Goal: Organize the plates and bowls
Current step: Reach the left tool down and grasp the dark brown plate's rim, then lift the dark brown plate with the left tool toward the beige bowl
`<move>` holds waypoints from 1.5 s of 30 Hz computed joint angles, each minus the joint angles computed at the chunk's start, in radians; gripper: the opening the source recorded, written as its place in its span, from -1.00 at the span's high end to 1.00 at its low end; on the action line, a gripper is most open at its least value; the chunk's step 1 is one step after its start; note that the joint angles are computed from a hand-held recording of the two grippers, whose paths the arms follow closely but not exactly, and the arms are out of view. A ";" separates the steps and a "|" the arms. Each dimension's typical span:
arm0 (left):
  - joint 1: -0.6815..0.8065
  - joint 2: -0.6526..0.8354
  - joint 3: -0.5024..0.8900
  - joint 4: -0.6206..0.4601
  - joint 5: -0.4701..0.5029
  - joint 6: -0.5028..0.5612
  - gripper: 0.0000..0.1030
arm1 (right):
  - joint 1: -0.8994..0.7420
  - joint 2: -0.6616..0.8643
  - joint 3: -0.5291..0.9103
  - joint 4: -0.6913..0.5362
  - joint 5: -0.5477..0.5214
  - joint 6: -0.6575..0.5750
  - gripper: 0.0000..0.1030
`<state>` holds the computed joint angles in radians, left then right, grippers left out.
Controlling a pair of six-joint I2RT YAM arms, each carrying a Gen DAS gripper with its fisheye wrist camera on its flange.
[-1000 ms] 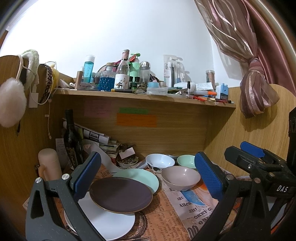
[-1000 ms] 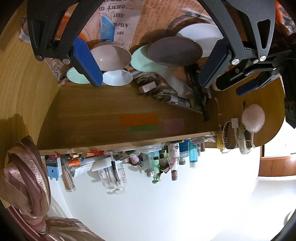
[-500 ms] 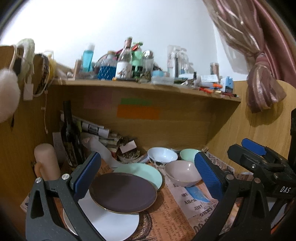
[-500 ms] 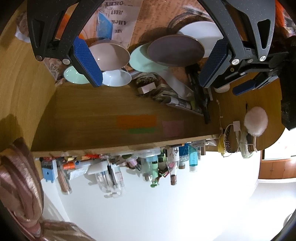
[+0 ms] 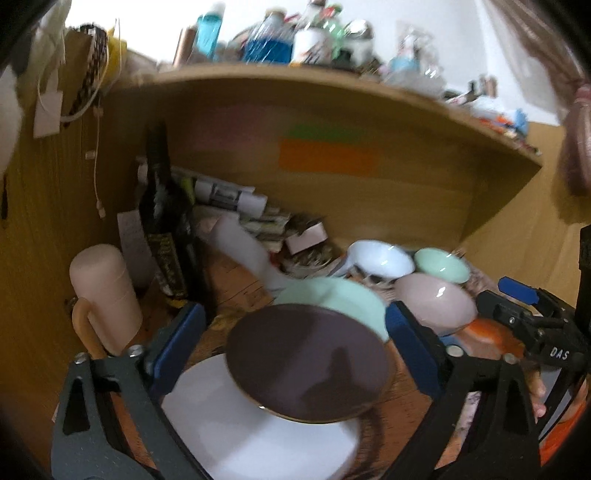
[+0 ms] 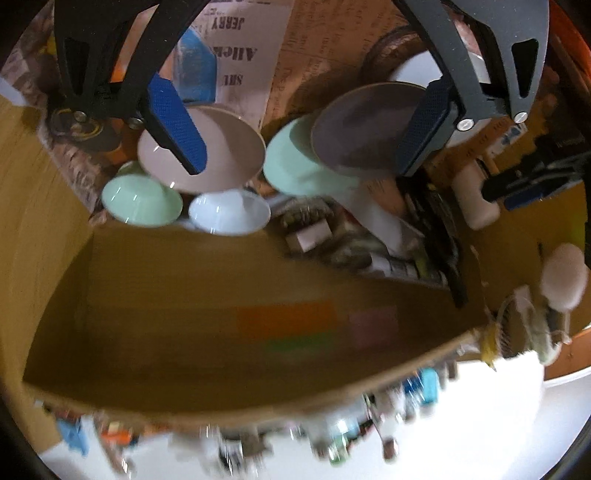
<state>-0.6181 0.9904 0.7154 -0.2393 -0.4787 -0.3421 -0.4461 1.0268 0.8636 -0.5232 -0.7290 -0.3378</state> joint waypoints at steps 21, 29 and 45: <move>0.410 0.304 0.035 -0.022 0.459 0.082 0.32 | 0.286 0.382 0.108 -0.019 0.263 -0.020 0.22; 0.442 0.358 0.054 -0.022 0.510 0.074 0.56 | 0.316 0.478 0.160 -0.053 0.282 0.000 0.45; 0.449 0.376 0.063 -0.034 0.552 0.089 0.68 | 0.338 0.532 0.199 -0.083 0.247 0.012 0.51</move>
